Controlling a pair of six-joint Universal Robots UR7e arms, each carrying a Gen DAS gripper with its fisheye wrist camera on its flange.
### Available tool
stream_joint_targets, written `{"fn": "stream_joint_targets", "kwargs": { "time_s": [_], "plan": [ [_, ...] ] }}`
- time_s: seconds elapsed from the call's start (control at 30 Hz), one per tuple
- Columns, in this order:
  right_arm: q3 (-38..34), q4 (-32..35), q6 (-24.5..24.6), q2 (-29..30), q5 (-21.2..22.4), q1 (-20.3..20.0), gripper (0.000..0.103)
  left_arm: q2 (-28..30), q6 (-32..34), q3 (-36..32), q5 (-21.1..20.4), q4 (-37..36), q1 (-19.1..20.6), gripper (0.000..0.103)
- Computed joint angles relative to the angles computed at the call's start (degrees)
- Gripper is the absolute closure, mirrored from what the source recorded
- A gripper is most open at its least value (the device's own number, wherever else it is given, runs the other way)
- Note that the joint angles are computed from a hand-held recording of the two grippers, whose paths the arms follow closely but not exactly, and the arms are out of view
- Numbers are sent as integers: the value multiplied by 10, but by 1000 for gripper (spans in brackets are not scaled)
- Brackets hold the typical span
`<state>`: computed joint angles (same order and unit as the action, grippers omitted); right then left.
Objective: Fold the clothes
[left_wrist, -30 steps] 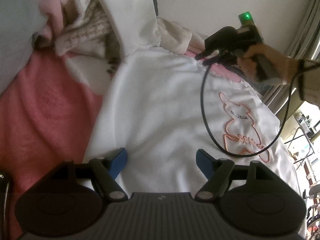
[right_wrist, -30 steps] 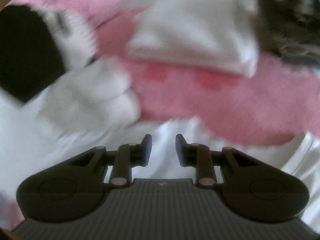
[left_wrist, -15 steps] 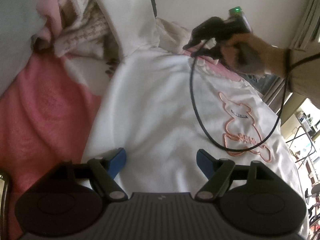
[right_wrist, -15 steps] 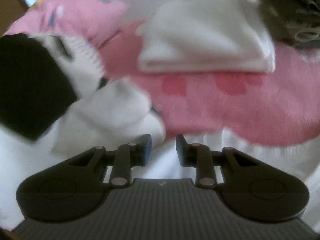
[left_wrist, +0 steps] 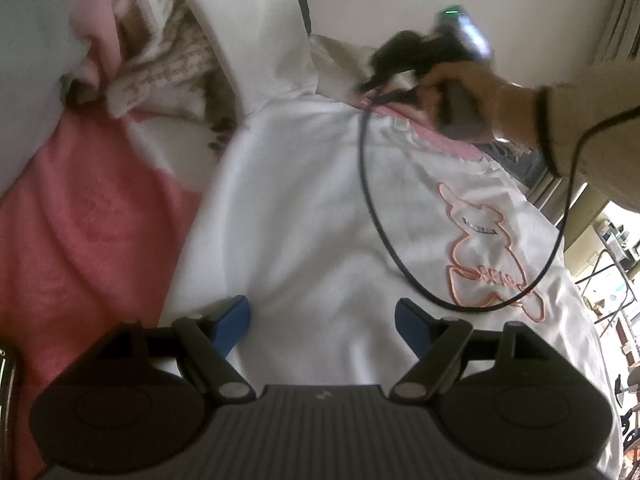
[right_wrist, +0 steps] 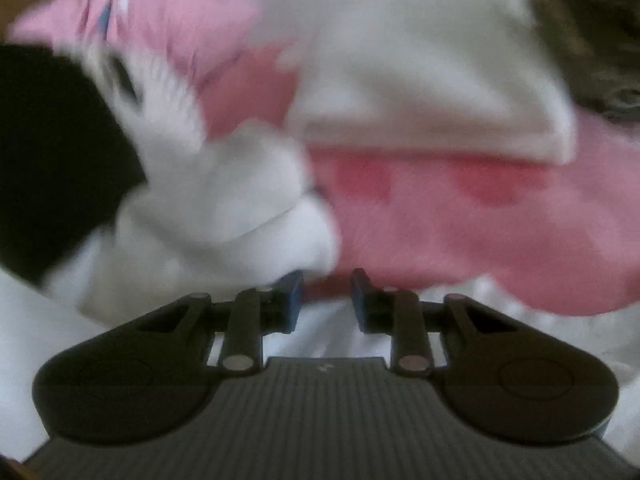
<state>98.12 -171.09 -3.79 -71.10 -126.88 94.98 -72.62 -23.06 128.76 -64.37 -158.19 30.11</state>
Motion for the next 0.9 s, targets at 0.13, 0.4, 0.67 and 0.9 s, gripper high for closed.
{"fn": "stream_joint_targets", "kwargs": {
  "time_s": [0.13, 0.4, 0.67, 0.9],
  "plan": [
    [50, -13, -22, -91, 16, -2, 76, 1, 2, -1, -6, -3, 4, 23],
    [112, 246, 159, -289, 16, -75, 75, 7, 8, -2, 9, -2, -2, 21],
    [131, 15, 73, -231, -89, -117, 78, 13, 10, -4, 25, 5, -11, 20],
    [168, 90, 101, -333, -9, -107, 77, 11, -1, -3, 26, 7, -11, 20]
  ]
}}
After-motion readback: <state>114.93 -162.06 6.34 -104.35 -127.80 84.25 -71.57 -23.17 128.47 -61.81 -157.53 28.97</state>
